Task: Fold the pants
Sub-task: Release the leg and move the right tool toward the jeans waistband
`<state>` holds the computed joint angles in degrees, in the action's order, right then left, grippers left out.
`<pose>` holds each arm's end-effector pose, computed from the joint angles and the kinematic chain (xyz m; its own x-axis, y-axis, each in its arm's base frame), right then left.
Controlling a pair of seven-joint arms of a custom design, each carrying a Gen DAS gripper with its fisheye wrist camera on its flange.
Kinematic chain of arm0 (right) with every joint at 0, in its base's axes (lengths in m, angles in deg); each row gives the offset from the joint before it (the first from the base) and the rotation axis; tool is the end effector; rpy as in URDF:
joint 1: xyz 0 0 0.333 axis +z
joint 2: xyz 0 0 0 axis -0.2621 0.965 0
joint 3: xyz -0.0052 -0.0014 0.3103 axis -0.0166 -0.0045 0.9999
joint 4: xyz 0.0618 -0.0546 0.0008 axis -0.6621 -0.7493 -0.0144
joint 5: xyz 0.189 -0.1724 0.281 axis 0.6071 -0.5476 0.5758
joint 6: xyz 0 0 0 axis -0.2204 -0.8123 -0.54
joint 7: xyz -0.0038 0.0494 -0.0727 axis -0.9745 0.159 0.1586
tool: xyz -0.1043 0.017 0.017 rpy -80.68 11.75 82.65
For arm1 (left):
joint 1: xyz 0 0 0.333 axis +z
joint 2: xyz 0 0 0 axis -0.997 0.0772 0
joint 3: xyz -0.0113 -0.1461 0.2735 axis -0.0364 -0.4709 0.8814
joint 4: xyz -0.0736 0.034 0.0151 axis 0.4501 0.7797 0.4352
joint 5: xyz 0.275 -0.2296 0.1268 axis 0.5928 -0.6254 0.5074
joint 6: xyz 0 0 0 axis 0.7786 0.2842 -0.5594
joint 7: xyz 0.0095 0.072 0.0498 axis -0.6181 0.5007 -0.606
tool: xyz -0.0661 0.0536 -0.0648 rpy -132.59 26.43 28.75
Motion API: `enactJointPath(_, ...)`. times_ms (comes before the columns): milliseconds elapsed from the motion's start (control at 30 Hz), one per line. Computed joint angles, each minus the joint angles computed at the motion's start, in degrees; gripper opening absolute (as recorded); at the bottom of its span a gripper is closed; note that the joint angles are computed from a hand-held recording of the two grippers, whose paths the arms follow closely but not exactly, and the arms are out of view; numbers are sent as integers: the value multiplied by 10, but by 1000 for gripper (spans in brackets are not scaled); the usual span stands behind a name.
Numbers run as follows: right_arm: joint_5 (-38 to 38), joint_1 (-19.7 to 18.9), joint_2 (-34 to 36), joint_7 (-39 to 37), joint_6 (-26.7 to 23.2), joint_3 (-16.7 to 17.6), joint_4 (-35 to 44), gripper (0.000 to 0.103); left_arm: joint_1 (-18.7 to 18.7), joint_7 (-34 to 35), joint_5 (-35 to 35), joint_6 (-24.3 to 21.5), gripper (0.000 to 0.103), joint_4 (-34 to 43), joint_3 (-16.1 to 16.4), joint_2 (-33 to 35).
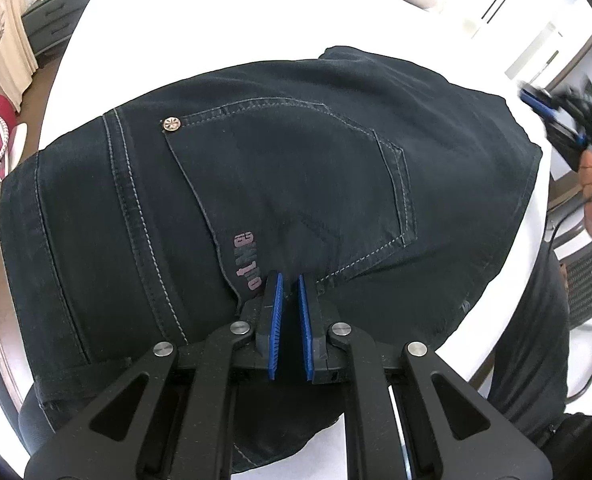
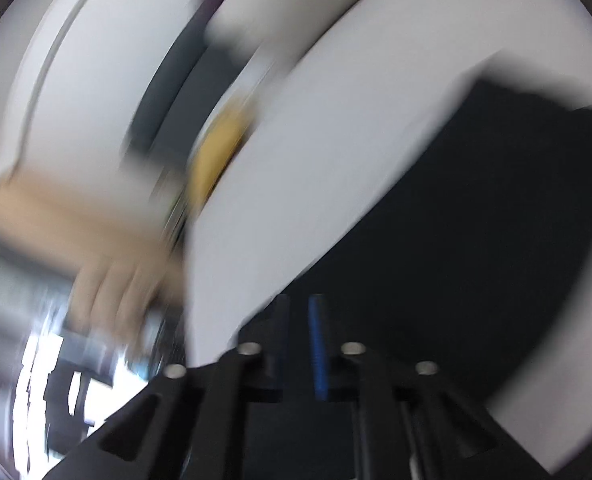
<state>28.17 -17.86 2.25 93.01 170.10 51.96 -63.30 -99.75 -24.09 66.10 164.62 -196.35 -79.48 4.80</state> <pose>0.5529 -0.0173 0.4465 0.1564 -0.5721 -0.8052 -0.9338 0.1799 -0.3092 0.3769 -0.1850 0.4206 0.1563 -0.9600 0.2325 -0.8974 -0.2363 -0.3725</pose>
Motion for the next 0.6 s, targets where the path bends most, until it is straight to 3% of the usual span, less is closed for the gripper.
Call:
enactJointPath(100,-38,43,36,31,-87,41,24,9,2,-13,0,6,9,-7,-4,-7)
enactJointPath(233,-78,90,96,61,-91,78,77,9,-1,-23,-2,22,9,-21,-3,-16)
enactJointPath(367,-122,104,173,118,-49,91,155,7,-13,-15,-18,39,9,-35,10,-23)
enactJointPath(400,-137,104,192,133,-38,91,173,0,-16,-12,-23,45,9,-38,14,-22)
enactJointPath(467,-124,81,233,148,-60,101,212,0,-21,-8,-35,57,9,-48,19,-27)
enactJointPath(600,-116,64,232,148,58,98,218,0,-28,-5,-53,74,9,-67,26,-41)
